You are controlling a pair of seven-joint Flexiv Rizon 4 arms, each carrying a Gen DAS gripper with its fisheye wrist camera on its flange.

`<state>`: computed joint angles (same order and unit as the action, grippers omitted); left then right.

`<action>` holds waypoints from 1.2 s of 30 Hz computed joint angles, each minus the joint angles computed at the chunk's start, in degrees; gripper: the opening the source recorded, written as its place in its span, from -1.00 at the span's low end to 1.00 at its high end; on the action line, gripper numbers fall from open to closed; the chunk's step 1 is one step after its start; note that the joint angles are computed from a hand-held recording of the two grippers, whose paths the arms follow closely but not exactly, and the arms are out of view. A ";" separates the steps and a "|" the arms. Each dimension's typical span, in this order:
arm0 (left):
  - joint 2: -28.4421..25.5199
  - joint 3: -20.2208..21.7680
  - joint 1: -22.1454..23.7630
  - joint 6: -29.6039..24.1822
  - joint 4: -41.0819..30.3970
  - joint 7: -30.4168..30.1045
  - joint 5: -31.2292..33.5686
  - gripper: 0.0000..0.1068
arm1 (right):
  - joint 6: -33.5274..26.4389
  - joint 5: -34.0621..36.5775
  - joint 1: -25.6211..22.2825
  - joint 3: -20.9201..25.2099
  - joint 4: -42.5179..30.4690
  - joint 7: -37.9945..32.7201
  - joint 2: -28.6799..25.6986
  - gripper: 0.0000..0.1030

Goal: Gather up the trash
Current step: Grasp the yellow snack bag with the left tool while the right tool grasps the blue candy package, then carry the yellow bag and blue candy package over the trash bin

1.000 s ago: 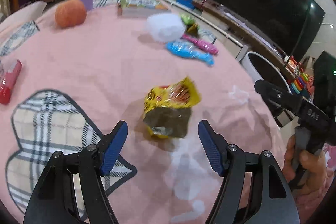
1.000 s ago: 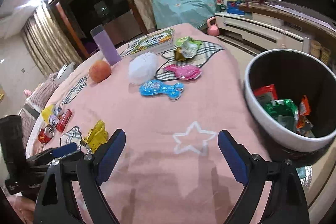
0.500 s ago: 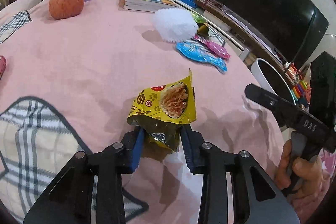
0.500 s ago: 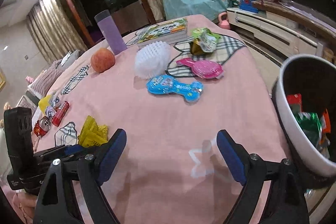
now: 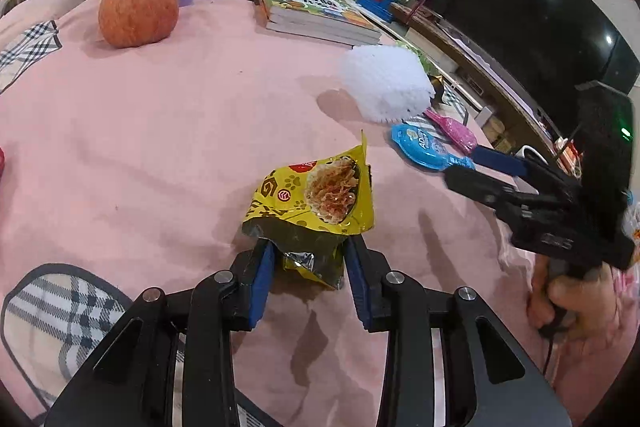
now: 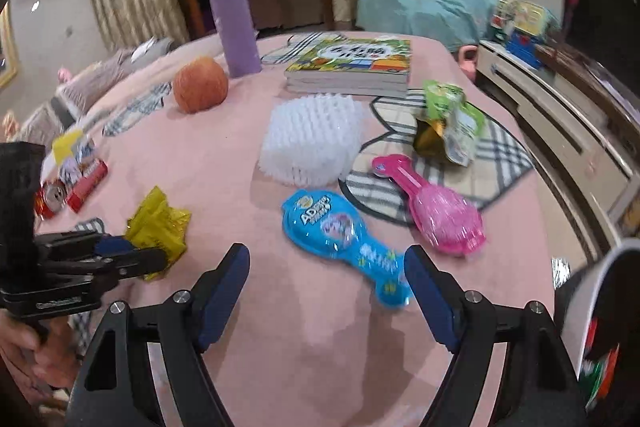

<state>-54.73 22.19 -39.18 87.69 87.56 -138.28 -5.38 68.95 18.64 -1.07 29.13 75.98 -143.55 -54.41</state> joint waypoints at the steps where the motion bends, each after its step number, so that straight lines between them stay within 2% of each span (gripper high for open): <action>1: 0.00 0.12 -0.13 -0.15 -0.07 -0.01 0.05 -0.33 | 0.06 -1.13 1.22 -1.37 -0.27 0.29 -0.21 0.57; 4: -0.05 -0.09 0.14 -0.27 -0.40 0.01 0.25 -0.31 | -1.71 -4.94 4.58 -5.57 -1.64 3.20 -1.20 0.48; 5: -0.02 -0.20 0.25 -0.03 -0.30 -0.06 0.28 -0.31 | -1.33 -5.43 4.99 -6.10 -1.82 3.97 -1.44 0.27; 6: 0.04 -0.29 0.25 0.23 -0.08 -0.15 0.27 -0.31 | -1.08 -5.57 4.87 -6.09 -1.87 4.58 -1.54 -0.10; 8: 0.10 -0.57 0.48 0.65 0.10 0.00 0.15 -0.31 | -1.97 -5.49 3.98 -5.48 -1.99 5.84 -1.36 -0.44; 9: 0.12 -0.56 0.45 0.69 0.15 0.06 0.04 -0.31 | -3.07 -4.89 3.07 -4.67 -2.12 6.43 -1.18 -0.48; 12: 0.07 1.07 -0.87 0.00 0.15 -0.40 -0.23 -0.23 | -7.94 -1.39 -0.34 -1.80 -2.91 7.62 -0.59 -0.49; 14: -0.24 3.43 -2.65 -1.31 -0.30 -1.75 -0.08 -0.19 | -14.58 3.35 -4.35 1.28 -4.03 7.87 -0.20 -0.49; 17: -0.46 4.28 -3.11 -3.40 -1.39 -3.10 0.94 -0.11 | -19.54 8.62 -6.92 1.86 -4.11 8.80 0.59 -0.49; 21: -0.75 4.58 -2.73 -4.98 -2.99 -5.37 3.37 -0.14 | -17.78 11.00 -4.17 -2.10 -3.30 8.90 1.10 -0.48; 24: -0.73 4.62 -2.48 -5.74 -3.72 -6.88 5.27 -0.32 | -16.95 13.75 -4.08 -2.39 -3.80 7.21 0.53 -0.49; 26: -0.71 5.30 -2.96 -7.01 -4.49 -7.95 6.63 -0.34 | -15.69 14.77 -3.74 -2.83 -3.11 6.27 1.11 -0.54; 36: -1.61 0.67 -1.52 -12.38 -13.51 -7.44 14.15 -0.38 | -15.55 23.04 -9.04 -1.81 1.18 -0.07 5.74 -0.58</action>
<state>-56.34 22.86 -40.70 75.31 74.05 -145.71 8.77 53.39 41.68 -10.11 27.32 77.16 -143.62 -48.67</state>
